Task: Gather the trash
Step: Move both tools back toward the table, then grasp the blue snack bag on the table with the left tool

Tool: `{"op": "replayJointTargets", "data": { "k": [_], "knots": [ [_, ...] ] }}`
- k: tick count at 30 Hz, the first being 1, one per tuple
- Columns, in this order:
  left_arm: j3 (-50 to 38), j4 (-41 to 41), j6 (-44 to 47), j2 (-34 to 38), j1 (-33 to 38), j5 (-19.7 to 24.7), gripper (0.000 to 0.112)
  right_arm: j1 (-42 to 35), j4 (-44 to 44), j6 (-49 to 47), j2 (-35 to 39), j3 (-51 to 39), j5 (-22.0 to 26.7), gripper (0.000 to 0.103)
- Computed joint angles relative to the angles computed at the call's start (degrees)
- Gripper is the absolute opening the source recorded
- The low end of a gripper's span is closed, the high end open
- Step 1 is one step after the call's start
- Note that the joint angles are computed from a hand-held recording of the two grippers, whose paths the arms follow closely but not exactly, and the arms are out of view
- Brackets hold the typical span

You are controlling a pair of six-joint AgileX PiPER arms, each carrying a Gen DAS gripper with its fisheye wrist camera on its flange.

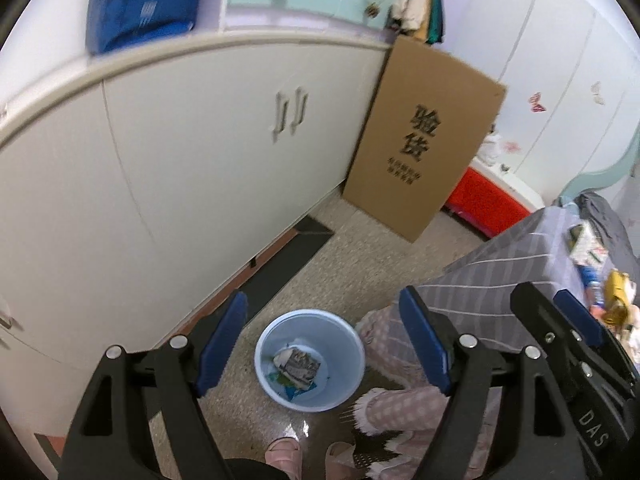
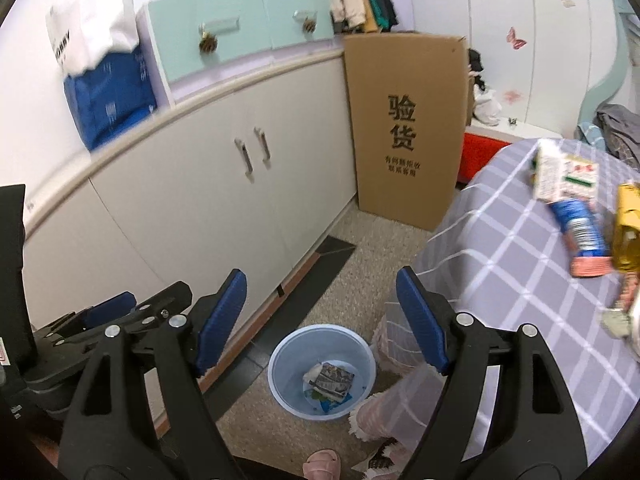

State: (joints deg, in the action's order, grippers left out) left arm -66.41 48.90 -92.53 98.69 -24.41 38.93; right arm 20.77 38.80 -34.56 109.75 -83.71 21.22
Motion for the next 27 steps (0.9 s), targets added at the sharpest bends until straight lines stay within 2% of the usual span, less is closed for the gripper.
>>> {"op": "replayJointTargets", "data": {
  "k": [6,14,16,18,23,27],
  "knots": [
    [-9.38,0.53,2.21,2.27,-8.39,7.06,0.078,-8.97,10.39,-10.78,-7.90,6.74,1.88,0.078],
    [-31.42,-4.47,14.10,14.60,-17.35,13.22,0.078,-26.16,18.65,-20.31,-11.40,9.52,9.35,0.078],
    [-39.68,-6.41,18.82,19.43,-18.89,15.71,0.078,-30.63,18.27,-20.46,-10.35,8.38,11.55,0.078],
    [-44.27,-7.92,21.82,22.32,-19.59,16.78,0.078,-34.19,17.37,-20.08,-8.68,6.53,13.80,0.078],
    [-60.20,-14.20,31.42,31.66,-20.43,21.72,0.078,-37.58,10.27,-15.20,-3.18,0.26,17.95,0.077],
    [-72.61,-17.10,37.21,38.80,-20.46,27.36,0.078,-37.24,7.04,-13.16,0.63,-4.22,20.15,0.065]
  ]
}}
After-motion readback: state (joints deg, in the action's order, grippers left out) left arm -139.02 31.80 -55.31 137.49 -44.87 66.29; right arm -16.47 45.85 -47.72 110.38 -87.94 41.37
